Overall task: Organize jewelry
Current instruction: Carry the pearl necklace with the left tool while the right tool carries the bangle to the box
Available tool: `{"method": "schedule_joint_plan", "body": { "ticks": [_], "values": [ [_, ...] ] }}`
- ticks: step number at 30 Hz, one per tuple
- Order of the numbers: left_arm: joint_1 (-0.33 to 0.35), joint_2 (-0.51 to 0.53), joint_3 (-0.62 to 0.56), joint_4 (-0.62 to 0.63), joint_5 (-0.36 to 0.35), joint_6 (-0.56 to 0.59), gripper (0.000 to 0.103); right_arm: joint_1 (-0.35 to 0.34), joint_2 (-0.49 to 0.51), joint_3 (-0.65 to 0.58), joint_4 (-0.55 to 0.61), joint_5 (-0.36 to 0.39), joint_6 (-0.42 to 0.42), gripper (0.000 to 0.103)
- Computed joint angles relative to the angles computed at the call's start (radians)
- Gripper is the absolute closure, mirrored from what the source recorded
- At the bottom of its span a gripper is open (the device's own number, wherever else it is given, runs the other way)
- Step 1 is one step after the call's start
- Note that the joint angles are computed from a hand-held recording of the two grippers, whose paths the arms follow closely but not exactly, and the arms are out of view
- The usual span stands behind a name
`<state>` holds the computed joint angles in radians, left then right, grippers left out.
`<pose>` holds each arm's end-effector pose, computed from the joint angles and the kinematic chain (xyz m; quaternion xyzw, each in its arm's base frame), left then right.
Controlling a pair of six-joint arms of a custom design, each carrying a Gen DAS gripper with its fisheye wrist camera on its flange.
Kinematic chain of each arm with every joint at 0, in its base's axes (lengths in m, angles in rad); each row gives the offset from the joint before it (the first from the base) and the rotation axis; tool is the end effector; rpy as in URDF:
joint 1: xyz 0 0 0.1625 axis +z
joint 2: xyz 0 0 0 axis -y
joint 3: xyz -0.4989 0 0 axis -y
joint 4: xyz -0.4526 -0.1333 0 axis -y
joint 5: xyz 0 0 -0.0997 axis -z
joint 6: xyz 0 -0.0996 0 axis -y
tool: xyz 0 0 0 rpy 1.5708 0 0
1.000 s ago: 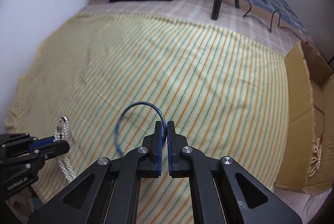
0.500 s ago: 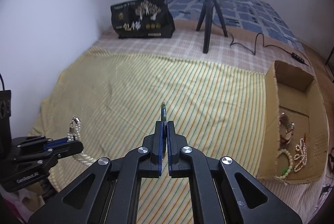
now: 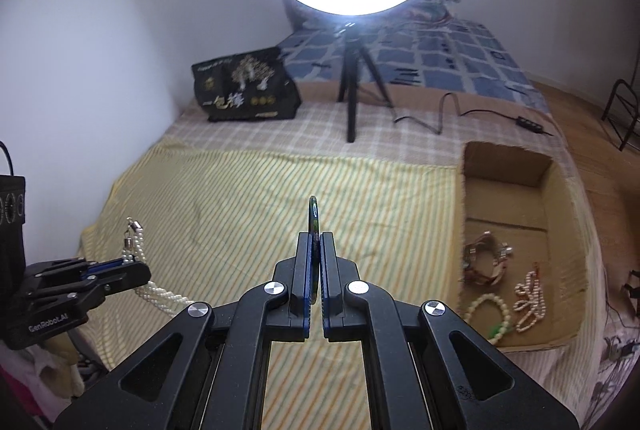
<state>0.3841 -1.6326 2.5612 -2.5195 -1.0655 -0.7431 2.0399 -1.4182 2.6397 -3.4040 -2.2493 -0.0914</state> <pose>-0.2488 -0.2963 0.2129 0.2105 0.9450 -0.2110 0.1343 0.2245 -0.2863 0.2241 0.1524 -0.8919 0.3385 0.2584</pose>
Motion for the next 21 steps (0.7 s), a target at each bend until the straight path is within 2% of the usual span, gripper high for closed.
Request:
{"method": "schedule_joint_plan", "body": {
  "ticks": [11, 21],
  "values": [
    [-0.002, 0.149, -0.069, -0.139, -0.032, 0.106, 0.097, -0.062, -0.192, 0.033, 0.012, -0.027, -0.036, 0.101],
    [-0.012, 0.298, -0.152, -0.253, -0.073, 0.199, 0.097, -0.18, -0.354, 0.056, 0.029, -0.011, -0.114, 0.101]
  ]
}}
